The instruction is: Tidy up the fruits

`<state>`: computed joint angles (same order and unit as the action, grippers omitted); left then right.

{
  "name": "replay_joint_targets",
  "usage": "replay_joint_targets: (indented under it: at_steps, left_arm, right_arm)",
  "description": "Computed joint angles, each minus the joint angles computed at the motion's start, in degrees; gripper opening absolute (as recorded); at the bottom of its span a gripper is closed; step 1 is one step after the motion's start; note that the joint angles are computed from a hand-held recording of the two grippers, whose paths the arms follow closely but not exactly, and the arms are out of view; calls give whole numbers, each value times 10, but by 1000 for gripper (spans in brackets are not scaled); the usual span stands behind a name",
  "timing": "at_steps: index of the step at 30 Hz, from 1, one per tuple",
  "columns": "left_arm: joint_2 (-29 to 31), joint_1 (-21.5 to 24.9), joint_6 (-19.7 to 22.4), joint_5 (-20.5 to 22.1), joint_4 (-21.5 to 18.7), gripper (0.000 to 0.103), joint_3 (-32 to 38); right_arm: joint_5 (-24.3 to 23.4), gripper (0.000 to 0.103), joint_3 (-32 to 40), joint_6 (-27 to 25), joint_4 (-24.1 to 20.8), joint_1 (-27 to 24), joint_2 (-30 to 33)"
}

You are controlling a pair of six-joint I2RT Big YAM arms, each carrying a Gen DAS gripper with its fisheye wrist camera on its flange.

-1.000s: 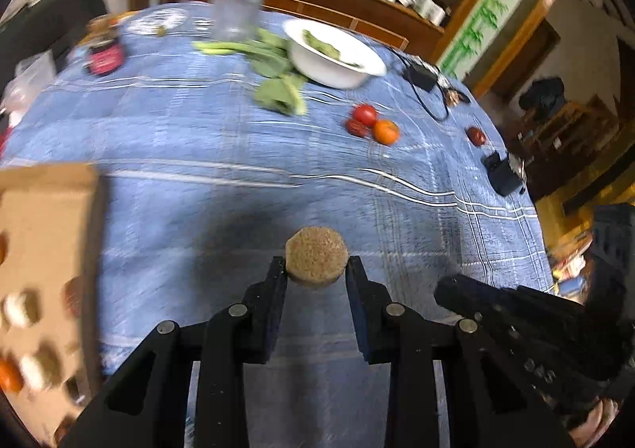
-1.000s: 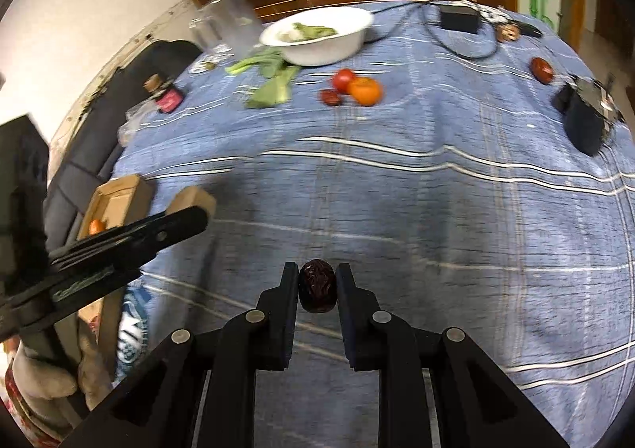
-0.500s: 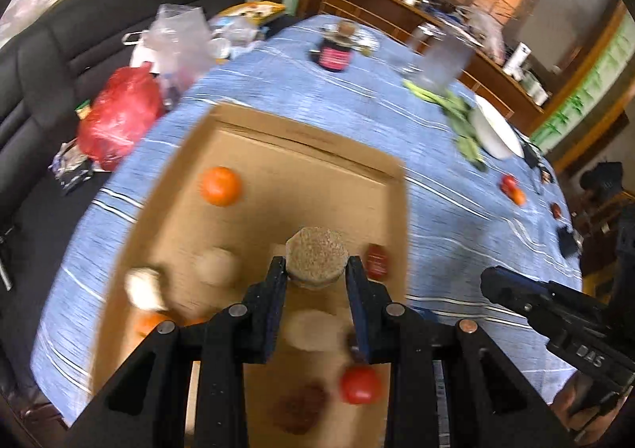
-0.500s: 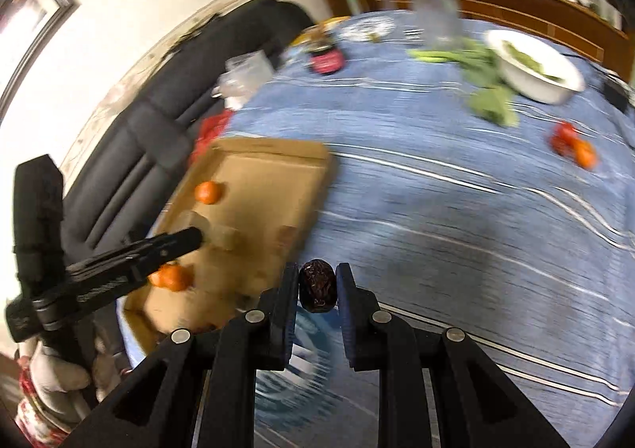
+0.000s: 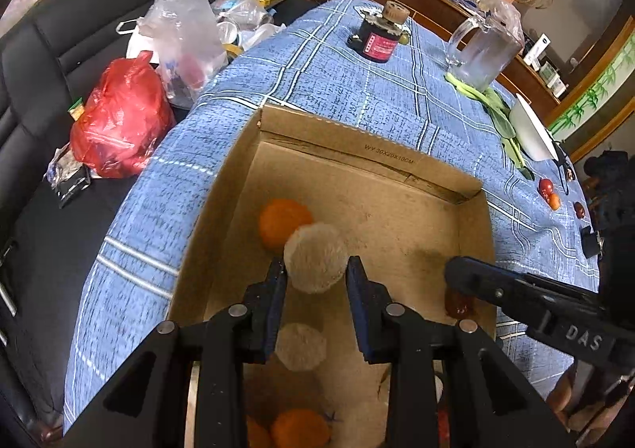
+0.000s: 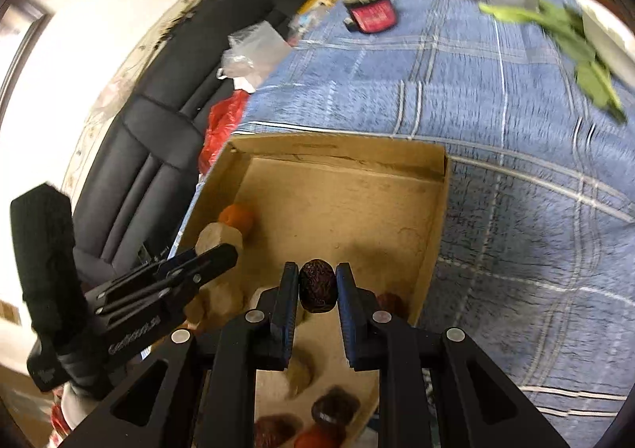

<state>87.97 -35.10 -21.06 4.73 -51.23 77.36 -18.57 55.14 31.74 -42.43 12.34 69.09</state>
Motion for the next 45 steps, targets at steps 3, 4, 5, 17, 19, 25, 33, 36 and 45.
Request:
replay_joint_targets:
  at_steps: [3, 4, 5, 17, 19, 25, 33, 36, 45]
  left_arm:
    - [9, 2, 8, 8, 0, 30, 6]
    - [11, 2, 10, 9, -1, 30, 8]
    - [13, 1, 12, 10, -2, 30, 11]
    - [6, 3, 7, 29, -2, 44, 10]
    - [-6, 3, 2, 30, 5, 44, 3]
    - [-51, -6, -14, 10, 26, 46, -20]
    - [-143, -83, -22, -186, 21, 59, -43]
    - [-184, -137, -35, -301, 25, 76, -52]
    - [-221, -299, -126, -516, -38, 99, -18]
  right_arm:
    - [-8, 22, -1, 15, 5, -7, 8]
    - [-9, 22, 0, 17, 6, -8, 10]
    - [-8, 22, 1, 18, 6, -9, 12]
    - [25, 33, 22, 10, -9, -7, 26]
    - [31, 33, 18, 12, -13, -9, 15]
    - [58, 43, 2, 20, -31, -10, -41]
    - [144, 50, -30, 28, -76, 6, -158]
    - [171, 53, -43, 25, -96, 17, -206]
    - [272, 64, -83, 51, -202, 113, -372]
